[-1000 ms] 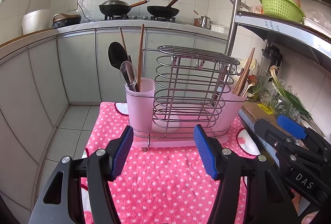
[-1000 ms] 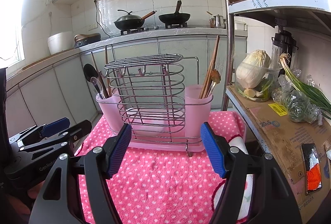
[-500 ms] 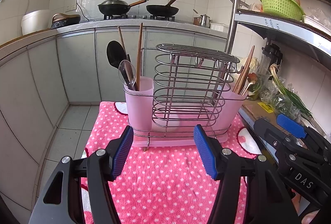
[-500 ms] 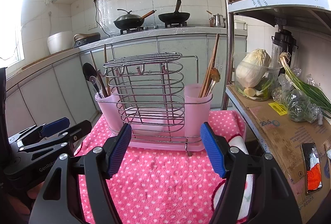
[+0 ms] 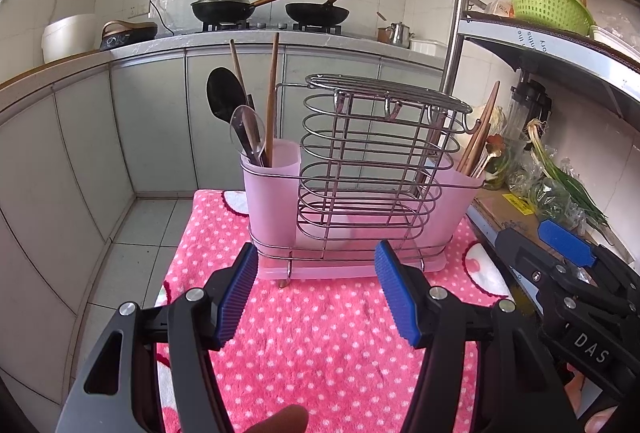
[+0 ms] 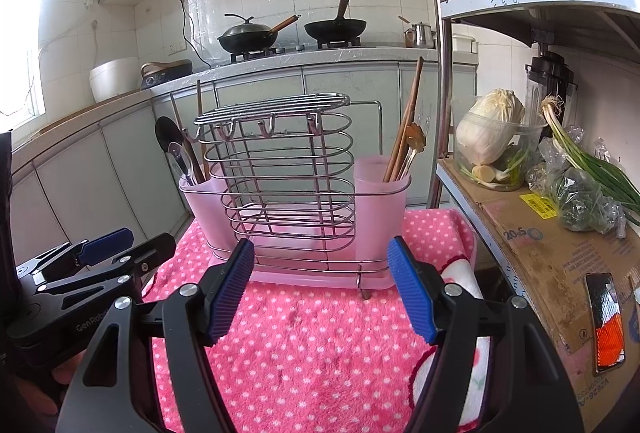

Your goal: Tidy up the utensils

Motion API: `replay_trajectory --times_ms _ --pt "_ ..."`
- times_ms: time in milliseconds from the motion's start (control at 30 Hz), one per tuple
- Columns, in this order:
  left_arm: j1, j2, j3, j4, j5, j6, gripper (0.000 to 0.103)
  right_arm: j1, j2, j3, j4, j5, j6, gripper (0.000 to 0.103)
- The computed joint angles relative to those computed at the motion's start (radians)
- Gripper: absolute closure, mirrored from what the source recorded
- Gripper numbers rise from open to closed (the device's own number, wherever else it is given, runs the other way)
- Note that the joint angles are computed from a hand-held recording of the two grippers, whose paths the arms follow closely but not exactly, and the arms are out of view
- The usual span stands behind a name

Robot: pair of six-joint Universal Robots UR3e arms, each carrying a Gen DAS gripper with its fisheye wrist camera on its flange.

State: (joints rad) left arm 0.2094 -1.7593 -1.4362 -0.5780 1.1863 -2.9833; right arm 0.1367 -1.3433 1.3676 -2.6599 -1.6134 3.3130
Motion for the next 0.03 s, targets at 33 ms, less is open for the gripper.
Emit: replay_trajectory --times_ms 33 --pt "0.0 -0.004 0.002 -0.001 0.002 0.0 0.043 0.0 0.0 0.0 0.0 0.0 0.0 0.033"
